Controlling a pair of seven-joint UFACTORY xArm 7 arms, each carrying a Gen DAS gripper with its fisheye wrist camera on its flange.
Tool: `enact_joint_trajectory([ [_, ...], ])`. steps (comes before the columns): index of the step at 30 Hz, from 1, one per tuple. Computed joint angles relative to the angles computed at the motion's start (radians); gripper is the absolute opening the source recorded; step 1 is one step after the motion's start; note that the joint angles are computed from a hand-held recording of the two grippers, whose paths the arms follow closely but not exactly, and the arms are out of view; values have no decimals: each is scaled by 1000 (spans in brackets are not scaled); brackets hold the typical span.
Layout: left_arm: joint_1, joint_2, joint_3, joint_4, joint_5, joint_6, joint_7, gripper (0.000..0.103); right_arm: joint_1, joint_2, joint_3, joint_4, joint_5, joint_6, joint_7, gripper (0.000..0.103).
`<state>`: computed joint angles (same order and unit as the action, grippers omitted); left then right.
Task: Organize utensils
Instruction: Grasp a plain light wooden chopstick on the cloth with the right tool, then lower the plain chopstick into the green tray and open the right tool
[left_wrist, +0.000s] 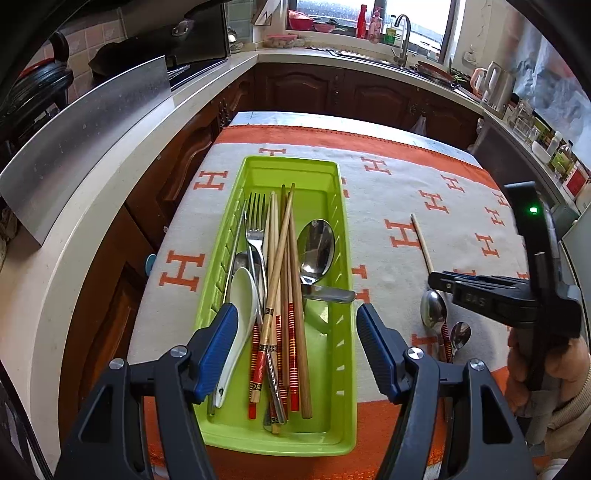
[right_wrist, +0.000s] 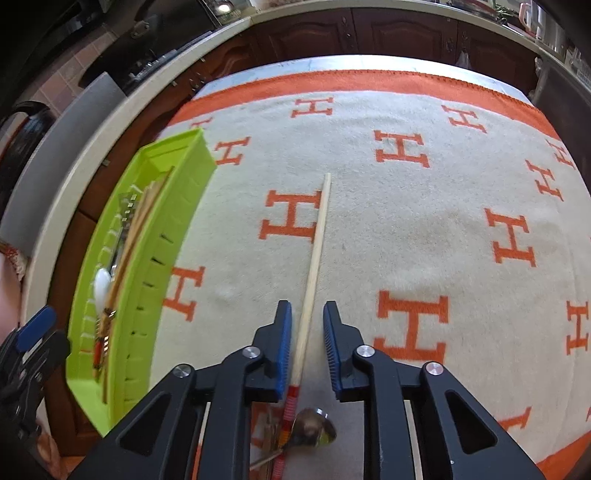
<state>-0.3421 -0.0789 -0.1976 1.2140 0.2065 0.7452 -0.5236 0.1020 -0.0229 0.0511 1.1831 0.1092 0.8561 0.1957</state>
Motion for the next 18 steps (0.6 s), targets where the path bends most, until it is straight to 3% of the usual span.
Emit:
enact_joint_trajectory([
  [5,-6,9,-3,14,-7,-1,0,65,14,19,11,14,-119,-13,55,8],
  [11,-12,22,1,24,-42,-17,3,65,-18,-27,-21,-39,53,-72,11,6],
  [18,-22,35,-3,49,-28,-6,-6,65,-48,-124,-54,-85,156,-188,1,5],
])
